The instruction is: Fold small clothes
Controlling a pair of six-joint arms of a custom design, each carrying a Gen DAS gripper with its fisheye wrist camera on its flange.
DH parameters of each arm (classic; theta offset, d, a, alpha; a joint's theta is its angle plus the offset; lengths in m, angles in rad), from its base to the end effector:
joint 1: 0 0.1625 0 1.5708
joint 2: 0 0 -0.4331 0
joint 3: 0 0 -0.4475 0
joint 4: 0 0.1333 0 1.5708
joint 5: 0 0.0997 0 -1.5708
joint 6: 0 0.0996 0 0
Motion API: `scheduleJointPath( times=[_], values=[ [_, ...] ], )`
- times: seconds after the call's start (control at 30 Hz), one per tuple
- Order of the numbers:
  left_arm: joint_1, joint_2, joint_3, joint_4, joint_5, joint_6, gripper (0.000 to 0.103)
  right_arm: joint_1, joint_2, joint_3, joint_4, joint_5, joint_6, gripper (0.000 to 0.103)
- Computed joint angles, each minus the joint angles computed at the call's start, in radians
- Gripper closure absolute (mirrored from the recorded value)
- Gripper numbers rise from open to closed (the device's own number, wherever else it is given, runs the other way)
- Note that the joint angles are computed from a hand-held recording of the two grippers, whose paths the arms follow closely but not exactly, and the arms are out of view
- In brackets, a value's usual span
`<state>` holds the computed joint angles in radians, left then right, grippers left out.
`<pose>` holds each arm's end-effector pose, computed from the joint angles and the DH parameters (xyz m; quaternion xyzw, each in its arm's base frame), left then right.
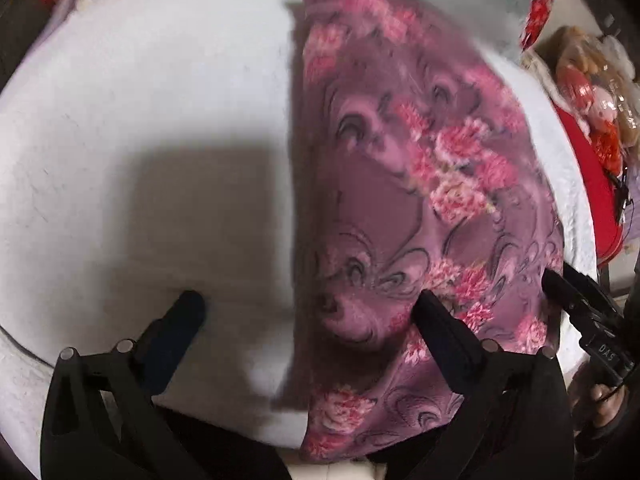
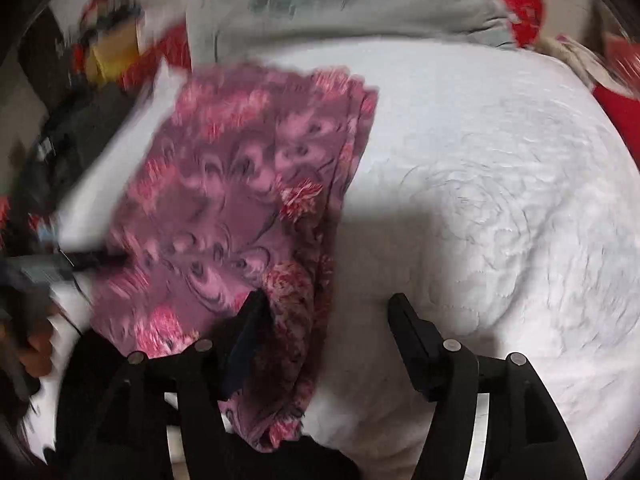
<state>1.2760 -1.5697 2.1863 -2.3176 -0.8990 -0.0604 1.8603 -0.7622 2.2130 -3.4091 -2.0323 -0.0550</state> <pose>0.0490 -0.5108 0.2725 0.0889 0.9382 -0.1186 0.3129 0.2259 -0.4469 -0.0276 0.1203 -0.9487 0.2124 0.2010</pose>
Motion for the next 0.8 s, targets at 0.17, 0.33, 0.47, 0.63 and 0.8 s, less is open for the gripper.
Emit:
scheduleJointPath(
  times=[0.17,0.33,0.47,0.63,0.8],
  values=[
    [-0.036,0.002,0.030,-0.001,0.014,-0.039,0.000,0.026,0.018,0.003,-0.026,-0.045,-0.003,0.031],
    [-0.022,0.008,0.028,-0.027,0.005,-0.012,0.000,0.039,0.038,-0.032,0.008,-0.080,0.005,0.020],
    [-0.047,0.017,0.052,-0.035,0.000,-0.049,0.000,0.074,0.094,-0.071,0.023,-0.159,-0.019,0.001],
    [-0.020,0.003,0.020,-0.005,-0.011,-0.020,0.000,0.088,0.120,-0.082,0.000,-0.196,-0.021,0.001],
    [-0.017,0.000,0.018,0.002,-0.012,-0.020,0.000,0.091,0.114,-0.086,0.026,-0.202,0.004,0.001]
  ],
)
